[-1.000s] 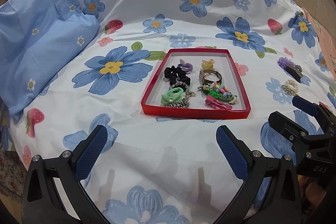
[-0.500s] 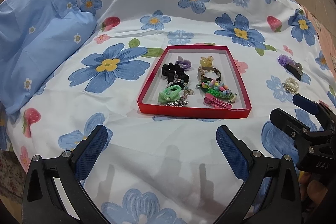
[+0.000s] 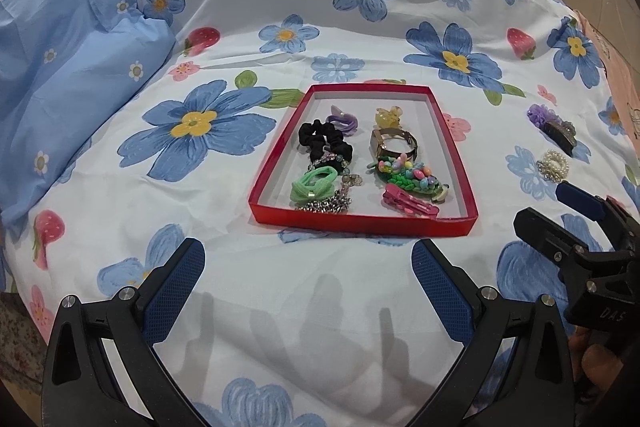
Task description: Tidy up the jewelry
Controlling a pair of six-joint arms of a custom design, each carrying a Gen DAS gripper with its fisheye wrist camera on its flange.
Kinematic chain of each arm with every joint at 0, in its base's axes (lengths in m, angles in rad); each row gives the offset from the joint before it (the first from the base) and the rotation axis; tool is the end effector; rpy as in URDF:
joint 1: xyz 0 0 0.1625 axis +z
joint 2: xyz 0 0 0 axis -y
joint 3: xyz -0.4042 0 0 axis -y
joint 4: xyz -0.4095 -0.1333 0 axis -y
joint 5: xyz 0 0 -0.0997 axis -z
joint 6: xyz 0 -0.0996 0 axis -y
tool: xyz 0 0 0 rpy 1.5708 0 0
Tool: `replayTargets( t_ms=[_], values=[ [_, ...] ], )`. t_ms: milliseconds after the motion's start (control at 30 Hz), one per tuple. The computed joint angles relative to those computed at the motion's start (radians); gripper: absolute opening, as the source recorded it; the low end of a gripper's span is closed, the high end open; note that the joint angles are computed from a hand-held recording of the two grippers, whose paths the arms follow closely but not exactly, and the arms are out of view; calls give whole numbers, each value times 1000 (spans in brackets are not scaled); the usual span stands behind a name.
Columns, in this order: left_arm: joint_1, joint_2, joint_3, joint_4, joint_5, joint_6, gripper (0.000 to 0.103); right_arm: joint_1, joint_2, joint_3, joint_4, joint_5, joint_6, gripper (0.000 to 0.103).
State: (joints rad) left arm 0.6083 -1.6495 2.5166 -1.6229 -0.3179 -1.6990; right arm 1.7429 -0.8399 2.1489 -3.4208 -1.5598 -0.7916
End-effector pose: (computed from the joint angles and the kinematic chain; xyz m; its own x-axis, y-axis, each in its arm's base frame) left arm -0.0986 -0.3464 0.1593 -0.6079 -0.4720 -0.6385 0.3135 0.5961 -0.7392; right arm 0.2202 -0.4820 0.0339 -0.5872 -0.7251 0.3598 -0.8034 0.4676 -0.3686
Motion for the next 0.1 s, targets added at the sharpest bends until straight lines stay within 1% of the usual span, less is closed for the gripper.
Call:
replayTargets(
  t_ms=[100],
  values=[
    [14, 3, 4, -76, 1, 66, 103, 1, 3, -13, 18, -5, 1, 103]
  ],
)
